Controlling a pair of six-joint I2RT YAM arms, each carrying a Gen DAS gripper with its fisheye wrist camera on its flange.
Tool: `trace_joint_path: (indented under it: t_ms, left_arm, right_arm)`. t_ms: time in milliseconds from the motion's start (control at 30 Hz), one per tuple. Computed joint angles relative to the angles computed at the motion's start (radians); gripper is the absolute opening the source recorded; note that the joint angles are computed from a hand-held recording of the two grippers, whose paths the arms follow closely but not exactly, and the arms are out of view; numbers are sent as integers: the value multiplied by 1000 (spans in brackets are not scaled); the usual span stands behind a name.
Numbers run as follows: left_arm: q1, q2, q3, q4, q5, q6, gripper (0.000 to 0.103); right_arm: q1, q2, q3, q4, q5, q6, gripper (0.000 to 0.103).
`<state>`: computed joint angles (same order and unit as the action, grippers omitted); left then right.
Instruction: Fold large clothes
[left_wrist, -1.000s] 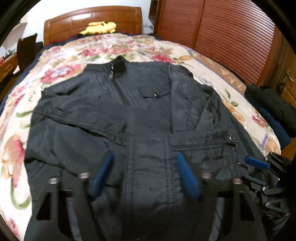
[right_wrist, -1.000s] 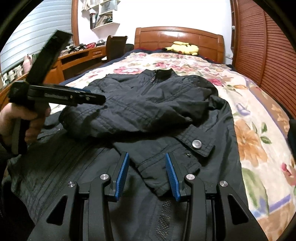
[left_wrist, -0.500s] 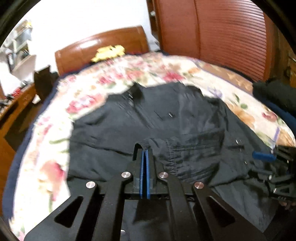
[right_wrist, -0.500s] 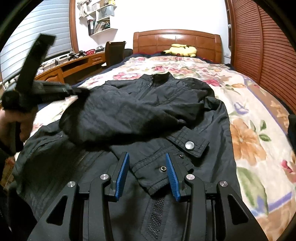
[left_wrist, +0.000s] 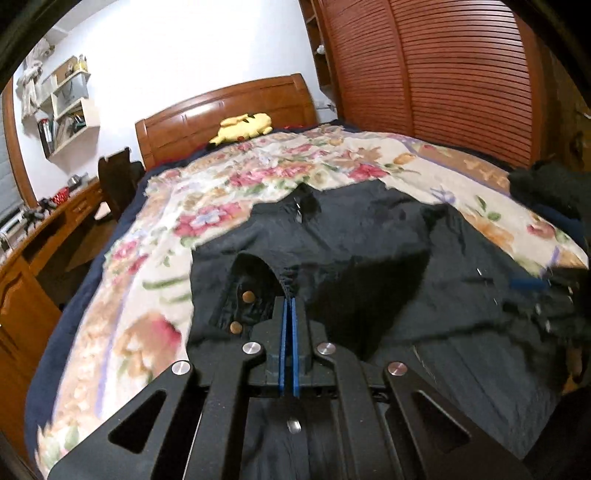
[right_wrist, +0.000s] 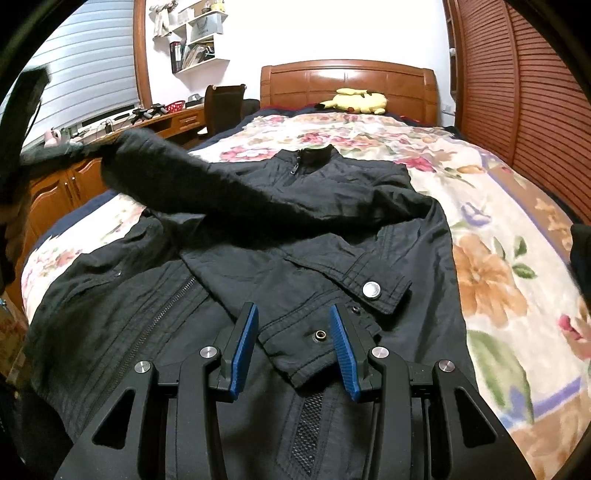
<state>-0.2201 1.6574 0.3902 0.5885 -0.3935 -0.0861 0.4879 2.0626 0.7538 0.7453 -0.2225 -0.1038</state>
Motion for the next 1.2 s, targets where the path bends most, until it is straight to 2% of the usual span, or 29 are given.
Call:
trace_joint_path:
  t_ms: [200,367,533,633,667,733,767,800,867,1000,1200]
  left_arm:
    - [-80,131,-82,133,15,-95,3]
    - [-173,197,-140,221,-23,-189,3]
    - [-232,160,-183,200,-81,-261,3]
    - [-264,51,-211,116,-130,-302,3]
    - [-257,41,-214,113,-133,-291,5]
    - [-245,10,-204,68,-147,-273,25]
    - [-220,0,-202,66,-125,-264,42]
    - [-203,1,-200,74,-106,-261,51]
    - [-180,29,-192,107,-79,-262,58]
    - [-155,152,-122,119,-93,-254,60]
    - [-29,294,-9,112,-44,-209,60]
  right_arm:
    - [9,-8,-15,6,16,0,42]
    - [4,-2,1,-9,14,7,42]
    - [-5,-25,-37,-9,25,-15,42]
    - [-26,-58,-83,9,12,-23,42]
    - [-32,-69,-96,14,4,-28,42]
    - [-43,-92,-117,19,-6,-46,42]
    - [-49,-99,-125,26,-10,-51,42]
    - [-54,-103,-129,30,-14,-49,42]
    - [-63,-111,-142,39,-28,-38,42]
    - [-56,-111,-157,55,-28,-49,42]
    - [-34,-104,-145,39,-15,-73,42]
